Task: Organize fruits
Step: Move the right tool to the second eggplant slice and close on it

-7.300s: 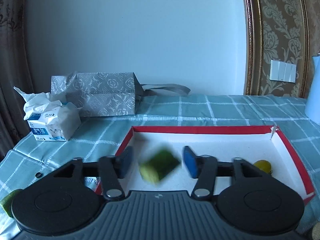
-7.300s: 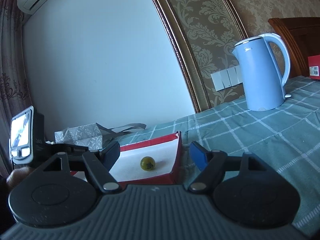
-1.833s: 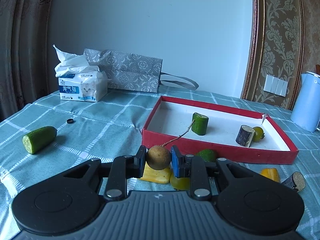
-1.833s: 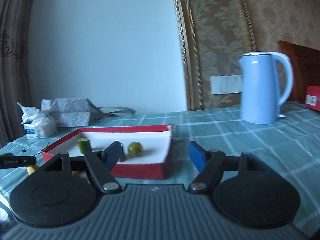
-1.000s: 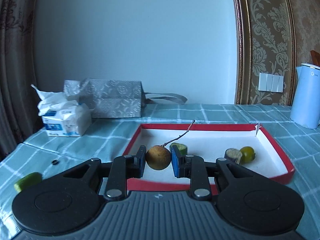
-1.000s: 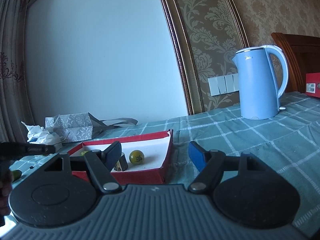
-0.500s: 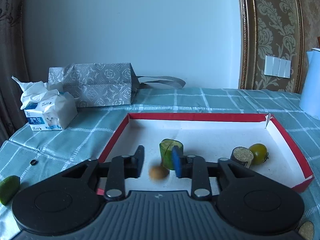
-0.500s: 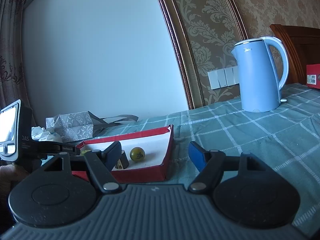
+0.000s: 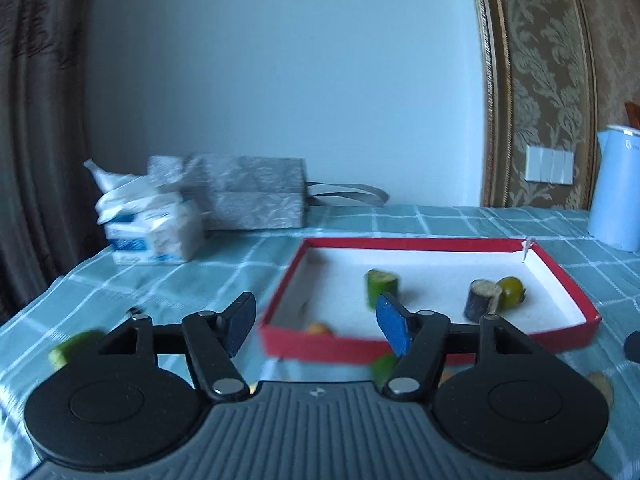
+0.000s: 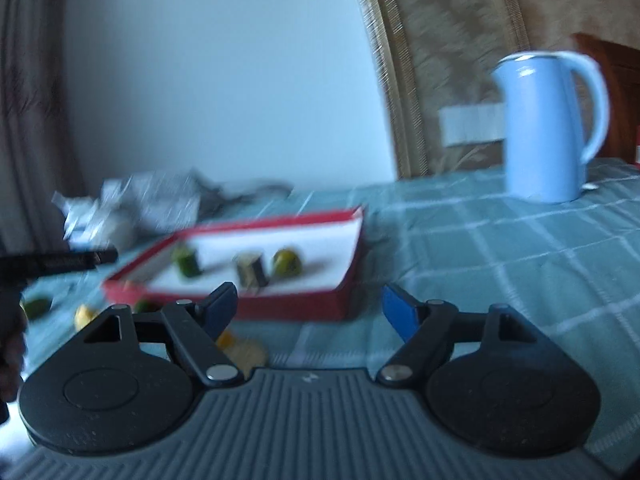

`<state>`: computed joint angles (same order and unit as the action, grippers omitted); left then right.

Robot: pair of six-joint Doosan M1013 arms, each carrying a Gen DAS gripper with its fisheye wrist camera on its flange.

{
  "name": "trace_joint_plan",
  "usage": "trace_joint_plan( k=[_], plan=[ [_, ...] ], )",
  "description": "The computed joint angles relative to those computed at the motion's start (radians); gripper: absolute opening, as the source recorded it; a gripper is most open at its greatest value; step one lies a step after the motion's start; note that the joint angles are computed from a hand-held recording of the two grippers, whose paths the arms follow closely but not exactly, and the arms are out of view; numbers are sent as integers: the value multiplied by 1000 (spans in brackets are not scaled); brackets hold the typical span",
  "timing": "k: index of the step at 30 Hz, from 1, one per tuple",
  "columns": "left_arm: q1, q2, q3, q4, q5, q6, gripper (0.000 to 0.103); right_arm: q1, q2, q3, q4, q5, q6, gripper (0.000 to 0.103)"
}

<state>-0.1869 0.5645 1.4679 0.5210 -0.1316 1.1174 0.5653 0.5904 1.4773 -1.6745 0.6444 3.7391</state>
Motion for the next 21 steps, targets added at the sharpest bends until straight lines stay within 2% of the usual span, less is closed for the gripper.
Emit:
trace_joint_plan(
  k=[2, 3, 4, 6, 10, 14, 16, 20, 21],
  plan=[
    [12, -10, 31, -157, -35, 153, 66, 0, 0, -5, 24, -34, -66, 78],
    [19, -13, 42, -200, -51, 189, 66, 1, 1, -8, 38, -45, -96, 77],
    [26, -15, 51, -197, -63, 172, 66, 2, 2, -11, 47, -56, -121, 77],
    [41, -18, 60, -113, -72, 60, 66, 2, 2, -16, 71, -81, -166, 76],
    [59, -18, 66, -80, -87, -15, 66, -1, 7, -29, 136, -113, -254, 76],
    [60, -18, 79, -155, -120, 60, 66, -6, 9, -39, 201, -138, -321, 75],
    [57, -16, 83, -189, -126, 113, 66, -10, 12, -51, 263, -154, -390, 69],
    [55, -15, 84, -162, -130, 104, 66, -9, 24, -80, 377, -153, -539, 68],
    [56, -14, 82, -138, -127, 82, 66, -8, 28, -88, 398, -149, -569, 64]
  ],
)
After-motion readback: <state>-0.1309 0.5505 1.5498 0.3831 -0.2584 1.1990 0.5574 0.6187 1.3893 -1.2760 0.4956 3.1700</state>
